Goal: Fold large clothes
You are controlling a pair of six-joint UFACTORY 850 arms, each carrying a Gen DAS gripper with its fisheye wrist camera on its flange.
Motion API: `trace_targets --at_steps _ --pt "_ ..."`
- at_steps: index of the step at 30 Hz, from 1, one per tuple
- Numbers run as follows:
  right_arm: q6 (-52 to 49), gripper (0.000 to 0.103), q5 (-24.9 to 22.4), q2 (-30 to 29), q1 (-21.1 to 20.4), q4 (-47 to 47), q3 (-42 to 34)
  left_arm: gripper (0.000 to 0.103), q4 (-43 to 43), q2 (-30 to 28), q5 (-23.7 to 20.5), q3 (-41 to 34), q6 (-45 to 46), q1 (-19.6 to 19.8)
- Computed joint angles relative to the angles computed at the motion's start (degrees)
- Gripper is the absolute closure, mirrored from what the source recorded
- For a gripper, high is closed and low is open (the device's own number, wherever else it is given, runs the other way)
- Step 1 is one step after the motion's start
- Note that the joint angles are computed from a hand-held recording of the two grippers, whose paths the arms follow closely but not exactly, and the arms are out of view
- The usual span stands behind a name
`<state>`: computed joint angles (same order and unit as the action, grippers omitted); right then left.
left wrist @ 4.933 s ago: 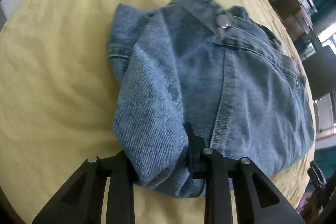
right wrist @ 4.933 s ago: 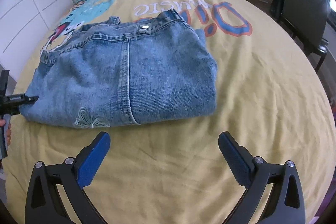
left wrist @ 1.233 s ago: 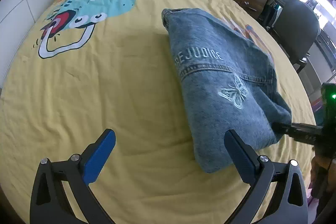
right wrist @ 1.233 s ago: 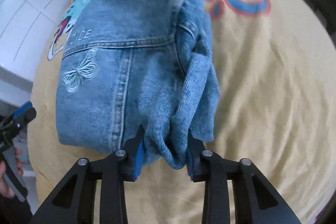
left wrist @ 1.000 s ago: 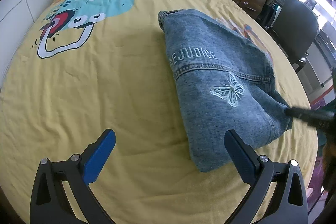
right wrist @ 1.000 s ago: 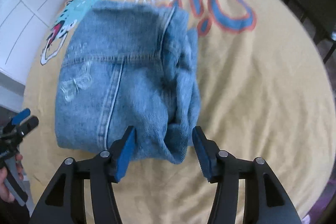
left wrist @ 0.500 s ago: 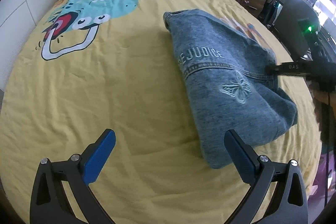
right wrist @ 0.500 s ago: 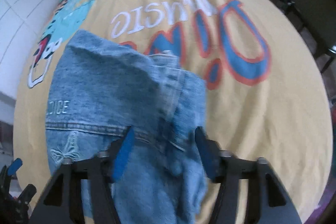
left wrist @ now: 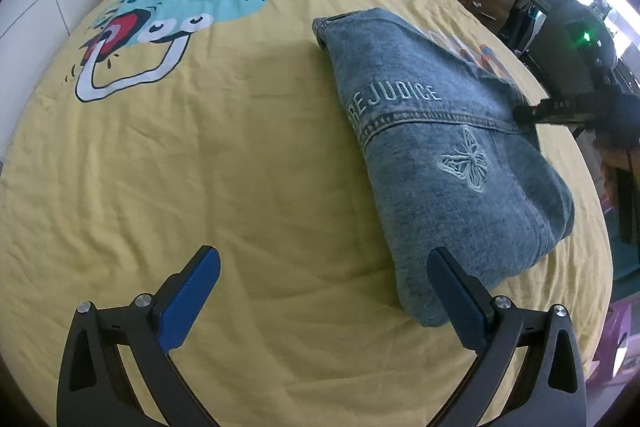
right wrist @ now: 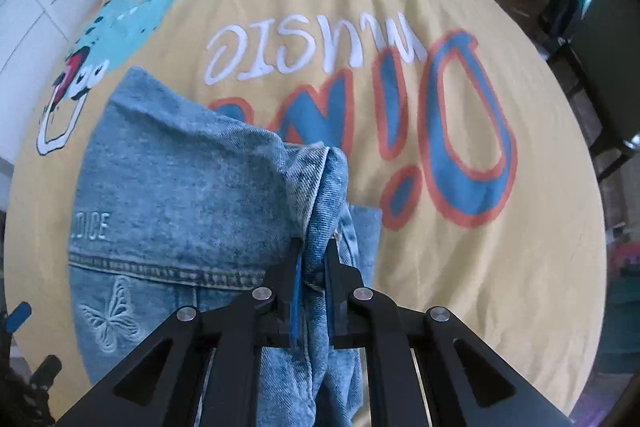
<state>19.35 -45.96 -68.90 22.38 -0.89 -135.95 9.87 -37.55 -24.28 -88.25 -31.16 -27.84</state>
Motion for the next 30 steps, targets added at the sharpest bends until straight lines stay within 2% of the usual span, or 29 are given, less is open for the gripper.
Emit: trace_targets --at_steps 2,5,8,10,11,14,17,21,23,25,28,30 --pt "0.2 0.090 0.3 0.8 0.0 -0.3 1.6 0.001 -0.8 -0.5 -0.2 -0.7 0.4 0.1" --pt "1.0 0.081 1.3 2.6 -0.1 -0.9 4.4 0.001 -1.4 -1.7 -1.1 -2.7 0.2 0.3" --pt "1.5 0.062 3.7 6.1 -0.1 -2.0 9.2 0.001 -2.7 -3.7 -3.3 -6.0 1.3 0.8" --pt "0.9 0.022 5.5 8.8 0.0 -1.8 13.1 0.001 -3.3 -5.5 -5.0 -9.1 1.9 1.1" --pt "0.0 0.018 6.7 10.1 -0.1 -1.2 15.1 0.001 -3.9 -6.2 -5.4 -10.1 2.1 1.2" --pt "-3.1 0.016 11.0 14.2 0.2 0.6 21.6 0.001 -9.7 -9.3 -7.4 -15.3 5.6 1.8" --pt "-7.1 0.000 14.3 16.4 0.5 4.4 26.1 0.001 -12.5 -13.6 -10.5 -22.2 7.2 2.0" --pt "-10.1 0.000 14.4 15.1 0.6 8.5 27.0 0.001 -14.5 -21.0 -17.9 -32.8 8.3 1.7" --pt "-11.0 0.000 14.4 13.9 0.4 10.9 26.7 0.001 -16.5 -23.2 -19.9 -35.5 9.4 1.6" --pt "-14.7 0.000 14.0 12.3 -0.5 18.1 26.0 0.001 -17.9 -24.3 -20.4 -36.5 9.1 1.8" --pt "-16.4 0.000 13.6 9.9 -1.2 22.9 24.7 0.000 -19.6 -25.0 -21.3 -36.5 9.0 2.1" --pt "-19.3 0.000 13.7 8.8 -1.7 27.6 24.4 0.000 -19.9 -24.5 -20.4 -35.3 9.4 2.3"
